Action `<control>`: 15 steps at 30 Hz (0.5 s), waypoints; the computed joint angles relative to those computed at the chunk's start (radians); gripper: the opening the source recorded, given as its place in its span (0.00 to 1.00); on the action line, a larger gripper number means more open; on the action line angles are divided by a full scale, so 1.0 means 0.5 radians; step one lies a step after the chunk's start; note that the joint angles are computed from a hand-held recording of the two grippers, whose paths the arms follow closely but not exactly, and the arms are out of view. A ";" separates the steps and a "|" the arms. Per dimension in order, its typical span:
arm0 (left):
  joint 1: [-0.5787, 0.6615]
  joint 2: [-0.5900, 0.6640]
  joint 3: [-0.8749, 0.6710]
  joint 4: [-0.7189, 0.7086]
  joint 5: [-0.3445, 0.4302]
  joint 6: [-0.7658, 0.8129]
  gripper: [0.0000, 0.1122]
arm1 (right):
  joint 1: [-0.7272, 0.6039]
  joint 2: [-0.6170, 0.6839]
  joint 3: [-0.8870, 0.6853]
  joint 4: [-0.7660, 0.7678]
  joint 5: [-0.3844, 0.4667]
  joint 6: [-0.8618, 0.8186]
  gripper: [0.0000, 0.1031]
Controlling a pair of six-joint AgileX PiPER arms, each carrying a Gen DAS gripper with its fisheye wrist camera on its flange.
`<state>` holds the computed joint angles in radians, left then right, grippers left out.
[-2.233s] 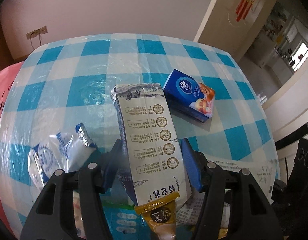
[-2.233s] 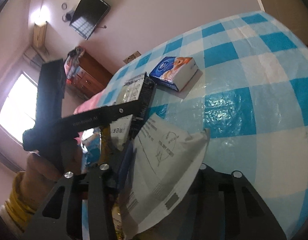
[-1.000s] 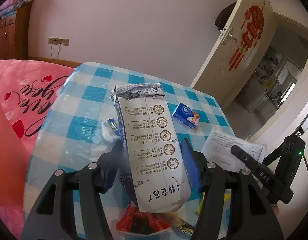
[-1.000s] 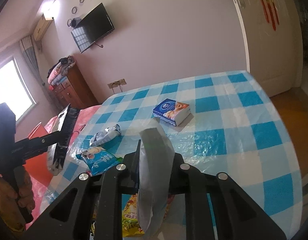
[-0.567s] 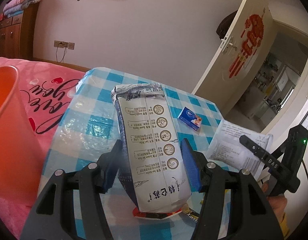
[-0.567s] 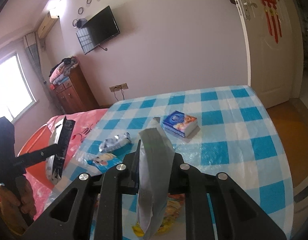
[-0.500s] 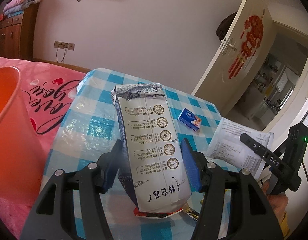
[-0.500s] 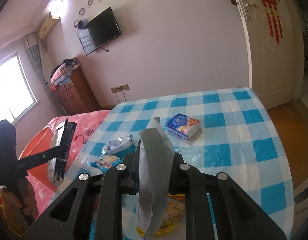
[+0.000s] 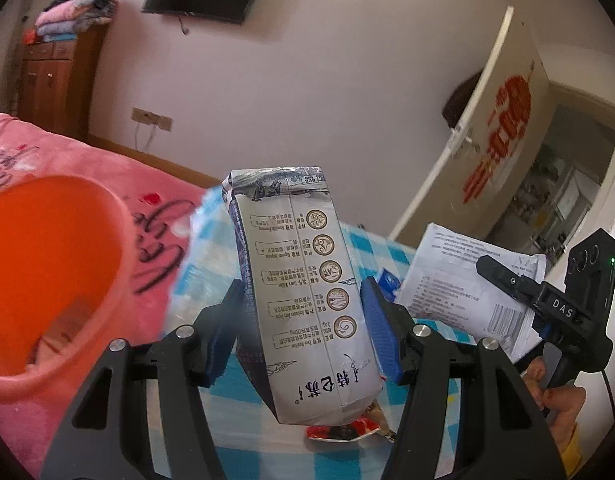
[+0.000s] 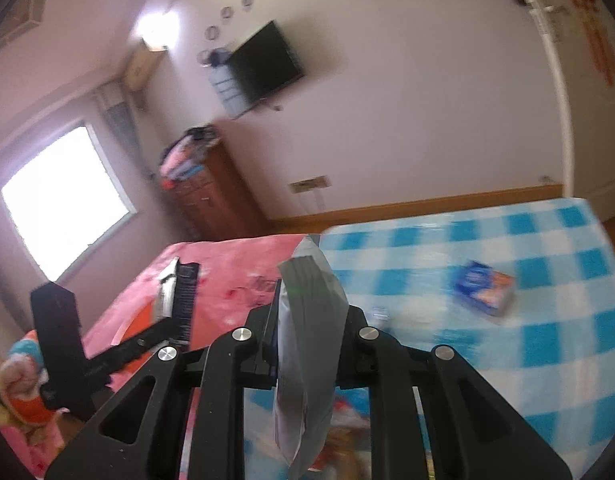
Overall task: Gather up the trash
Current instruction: 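Carry both items over the orange bucket and open both tools to drop them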
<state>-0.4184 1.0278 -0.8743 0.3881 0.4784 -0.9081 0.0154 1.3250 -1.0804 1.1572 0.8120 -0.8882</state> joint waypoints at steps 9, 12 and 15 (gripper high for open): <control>0.562 -0.400 0.034 -0.300 0.240 0.455 0.53 | 0.785 0.323 -0.559 -0.158 -0.139 0.351 0.19; 0.938 -0.449 0.063 -0.689 0.252 0.879 0.53 | 1.014 0.485 -0.789 -0.263 -0.179 0.480 0.19; 1.187 -0.469 0.098 -0.907 0.270 1.133 0.53 | 1.199 0.650 -1.001 -0.390 -0.198 0.615 0.19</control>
